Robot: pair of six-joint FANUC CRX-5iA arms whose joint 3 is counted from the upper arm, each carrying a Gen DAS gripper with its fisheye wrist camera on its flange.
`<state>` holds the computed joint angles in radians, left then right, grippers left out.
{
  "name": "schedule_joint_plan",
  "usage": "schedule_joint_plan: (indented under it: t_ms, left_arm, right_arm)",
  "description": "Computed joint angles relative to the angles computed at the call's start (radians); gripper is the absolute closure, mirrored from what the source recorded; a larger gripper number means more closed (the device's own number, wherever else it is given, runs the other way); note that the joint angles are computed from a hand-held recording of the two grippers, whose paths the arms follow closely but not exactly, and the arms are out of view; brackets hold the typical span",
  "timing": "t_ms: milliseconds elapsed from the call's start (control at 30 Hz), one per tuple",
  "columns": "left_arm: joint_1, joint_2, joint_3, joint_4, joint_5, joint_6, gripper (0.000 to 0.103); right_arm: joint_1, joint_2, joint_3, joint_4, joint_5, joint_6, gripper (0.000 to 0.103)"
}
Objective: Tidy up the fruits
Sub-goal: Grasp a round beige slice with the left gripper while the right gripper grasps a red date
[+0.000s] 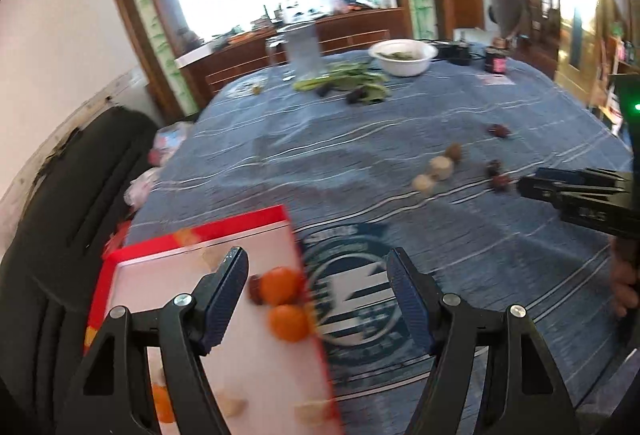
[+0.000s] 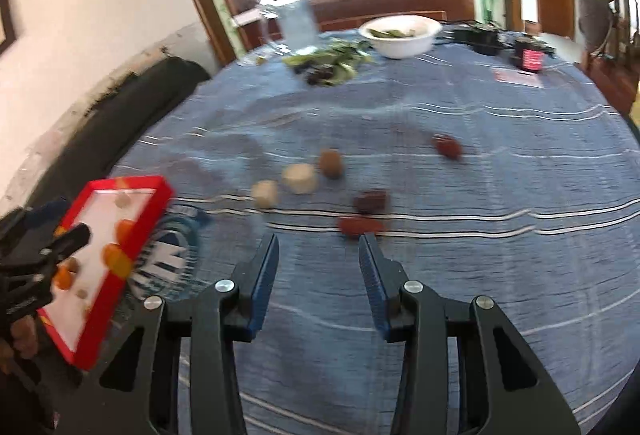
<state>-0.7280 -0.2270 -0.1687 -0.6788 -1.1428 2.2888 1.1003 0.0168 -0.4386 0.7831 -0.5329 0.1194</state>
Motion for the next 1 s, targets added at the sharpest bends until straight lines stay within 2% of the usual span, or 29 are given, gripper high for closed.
schedule_joint_plan:
  t_ms: [167,267,467,533,600,733,867,1000]
  left_arm:
    - [0.0,0.049,0.038,0.025,0.023,-0.038,0.031]
    - [0.026,0.08,0.069,0.039,0.03,-0.064,0.031]
    - [0.115,0.134,0.097,0.142,0.081,-0.129,0.031]
    - [0.142,0.15,0.095,0.182,0.115,-0.156,0.031]
    - [0.147,0.173,0.107,0.192,0.112,-0.154,0.031]
    - [0.157,0.216,0.122,0.23,0.139,-0.192,0.031]
    - [0.171,0.262,0.142,0.277,0.157,-0.241,0.031]
    - [0.183,0.31,0.168,0.307,0.157,-0.274,0.033]
  right_arm:
    - [-0.015,0.046,0.083,-0.14,-0.054,0.135,0.06]
    - [-0.015,0.085,0.141,-0.183,-0.09,0.202,0.06]
    - [-0.033,0.153,0.219,-0.254,-0.143,0.277,0.06]
    - [-0.035,0.151,0.208,-0.244,-0.128,0.274,0.062]
    - [-0.035,0.148,0.202,-0.241,-0.121,0.291,0.068]
    - [-0.035,0.141,0.186,-0.223,-0.103,0.294,0.068]
    - [-0.051,0.12,0.179,-0.278,-0.071,0.298,0.068]
    - [-0.064,0.089,0.138,-0.238,-0.038,0.224,0.069]
